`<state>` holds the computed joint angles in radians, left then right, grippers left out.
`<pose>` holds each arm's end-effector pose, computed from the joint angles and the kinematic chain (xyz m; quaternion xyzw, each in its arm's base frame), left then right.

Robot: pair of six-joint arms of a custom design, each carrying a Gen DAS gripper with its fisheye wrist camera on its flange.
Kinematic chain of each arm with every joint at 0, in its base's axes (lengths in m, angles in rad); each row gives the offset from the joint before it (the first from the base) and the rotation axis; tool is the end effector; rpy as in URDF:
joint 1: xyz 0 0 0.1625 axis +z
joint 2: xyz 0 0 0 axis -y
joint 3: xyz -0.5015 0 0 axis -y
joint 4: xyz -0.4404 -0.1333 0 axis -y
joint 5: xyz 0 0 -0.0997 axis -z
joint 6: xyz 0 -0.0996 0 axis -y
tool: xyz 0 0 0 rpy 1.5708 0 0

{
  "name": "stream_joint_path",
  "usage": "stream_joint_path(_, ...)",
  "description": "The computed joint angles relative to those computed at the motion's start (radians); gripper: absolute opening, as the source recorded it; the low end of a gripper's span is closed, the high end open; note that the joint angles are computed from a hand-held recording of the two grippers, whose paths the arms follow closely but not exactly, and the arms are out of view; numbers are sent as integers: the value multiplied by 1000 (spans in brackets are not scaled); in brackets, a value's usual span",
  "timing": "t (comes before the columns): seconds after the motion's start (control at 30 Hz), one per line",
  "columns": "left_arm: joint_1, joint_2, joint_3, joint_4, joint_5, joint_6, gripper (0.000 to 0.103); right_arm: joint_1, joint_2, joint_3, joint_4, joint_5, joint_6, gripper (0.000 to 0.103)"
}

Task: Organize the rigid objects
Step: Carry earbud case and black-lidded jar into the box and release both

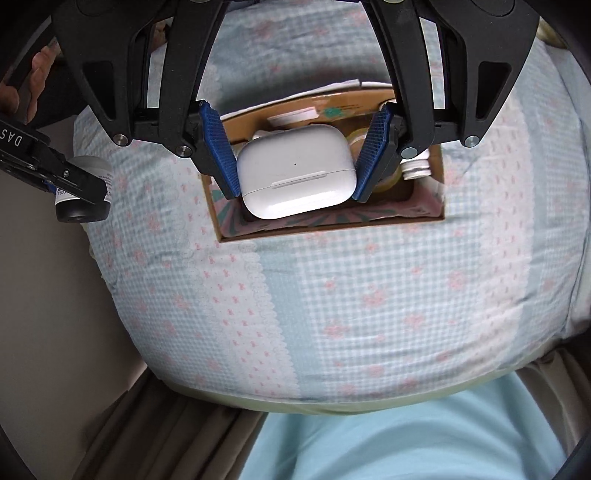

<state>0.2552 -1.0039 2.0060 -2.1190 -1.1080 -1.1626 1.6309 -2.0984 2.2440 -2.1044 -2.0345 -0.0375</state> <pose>-0.4941 -0.3126 0.0907 0.1239 0.9417 -0.1400 0.2798 0.1072 -0.3034 0.4872 0.0023 -0.9560 0.1902 0.2233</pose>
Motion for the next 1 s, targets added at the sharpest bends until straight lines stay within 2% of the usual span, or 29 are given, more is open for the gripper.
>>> stream_joint_path(0.27,-4,-181,173,46,-14,-50,59,126,150,56,-61,-16,134,53)
stream_joint_path(0.37,16,-207,224,8,-37,-33,59,149,209,64,-83,-18,155,53)
stream_joint_path(0.47,48,-196,258,-50,-62,32,59,151,269,71,-104,-25,162,53)
stream_joint_path(0.67,107,-102,284,-189,-99,209,59,82,379,87,-161,23,168,53)
stream_joint_path(0.73,130,-62,284,-233,-104,245,59,58,422,92,-194,30,143,53)
stream_joint_path(0.83,158,-6,280,-279,-108,278,59,36,485,101,-253,2,88,53)
stream_joint_path(1.0,161,53,292,-335,-115,320,59,-10,538,105,-287,36,47,53)
